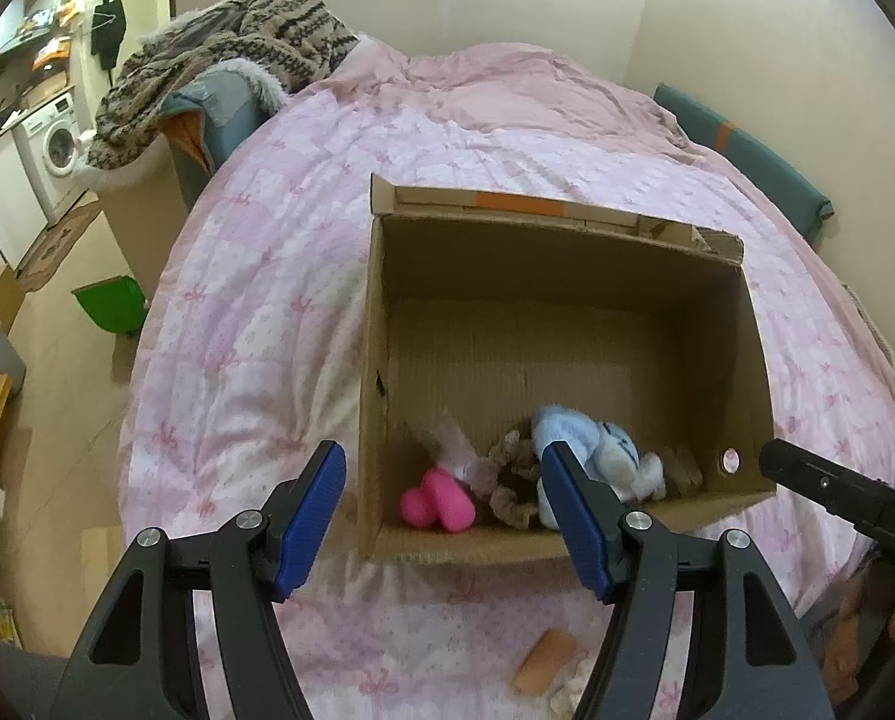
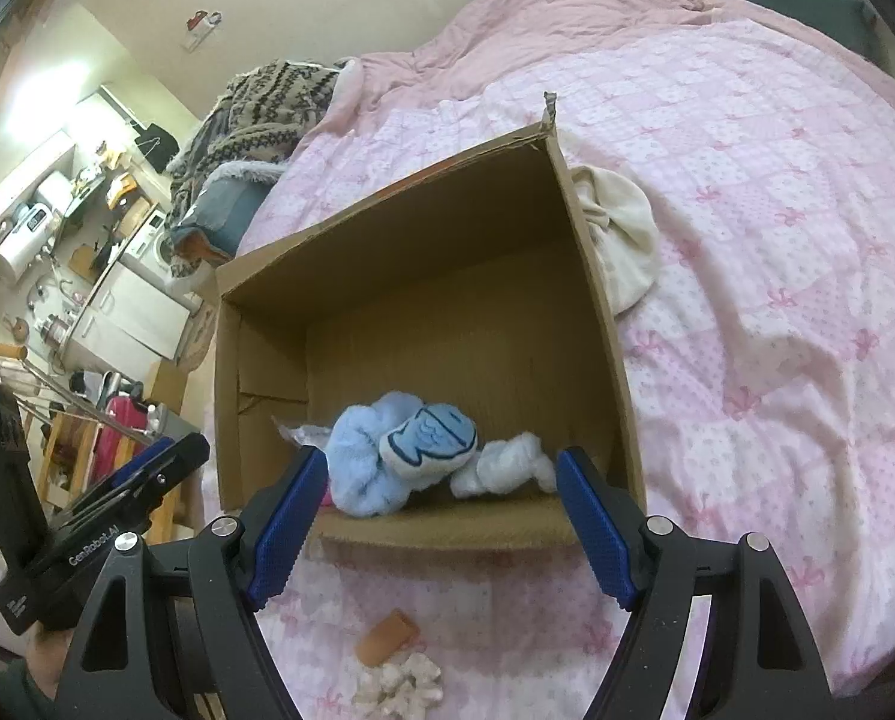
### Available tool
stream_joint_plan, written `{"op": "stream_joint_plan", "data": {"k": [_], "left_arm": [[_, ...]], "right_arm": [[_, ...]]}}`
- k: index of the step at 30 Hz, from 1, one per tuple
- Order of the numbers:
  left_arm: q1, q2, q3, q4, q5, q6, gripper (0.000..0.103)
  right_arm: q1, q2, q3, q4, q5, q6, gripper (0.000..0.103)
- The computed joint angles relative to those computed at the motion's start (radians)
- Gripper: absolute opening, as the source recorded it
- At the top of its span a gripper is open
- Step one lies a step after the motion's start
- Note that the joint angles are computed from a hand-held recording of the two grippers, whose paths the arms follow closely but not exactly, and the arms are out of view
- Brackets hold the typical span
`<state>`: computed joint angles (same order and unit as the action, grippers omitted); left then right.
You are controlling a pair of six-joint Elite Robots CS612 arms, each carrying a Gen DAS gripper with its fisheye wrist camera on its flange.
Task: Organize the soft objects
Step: 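Move both grippers out of the box toward the peach item and white scrunchie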
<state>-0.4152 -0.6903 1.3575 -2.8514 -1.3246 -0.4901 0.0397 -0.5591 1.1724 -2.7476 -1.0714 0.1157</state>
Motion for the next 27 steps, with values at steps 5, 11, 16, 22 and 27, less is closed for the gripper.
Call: {"op": "stream_joint_plan", "data": {"k": [5,11,16,22,27], "left_arm": [[-0.006,-0.02,0.039,-0.008,0.003,-0.015,0.065],[-0.009,-0.041,0.077,-0.014,0.002,-0.037,0.065],[-0.011,-0.054,0.102,-0.005,-0.004,-0.06,0.065],[-0.012,-0.064,0.126,0.024,-0.011,-0.09,0.065],[-0.011,-0.065,0.132,0.054,-0.026,-0.111,0.065]], "right_arm": [[-0.001,-0.021,0.04,-0.002,0.003,-0.003,0.083],[-0.001,-0.047,0.09,-0.008,0.002,-0.022,0.083],[-0.004,-0.062,0.12,0.015,0.006,-0.027,0.083],[-0.001,-0.075,0.136,0.107,0.019,-0.085,0.083],[0.01,-0.069,0.11,0.282,0.004,-0.199,0.083]]}}
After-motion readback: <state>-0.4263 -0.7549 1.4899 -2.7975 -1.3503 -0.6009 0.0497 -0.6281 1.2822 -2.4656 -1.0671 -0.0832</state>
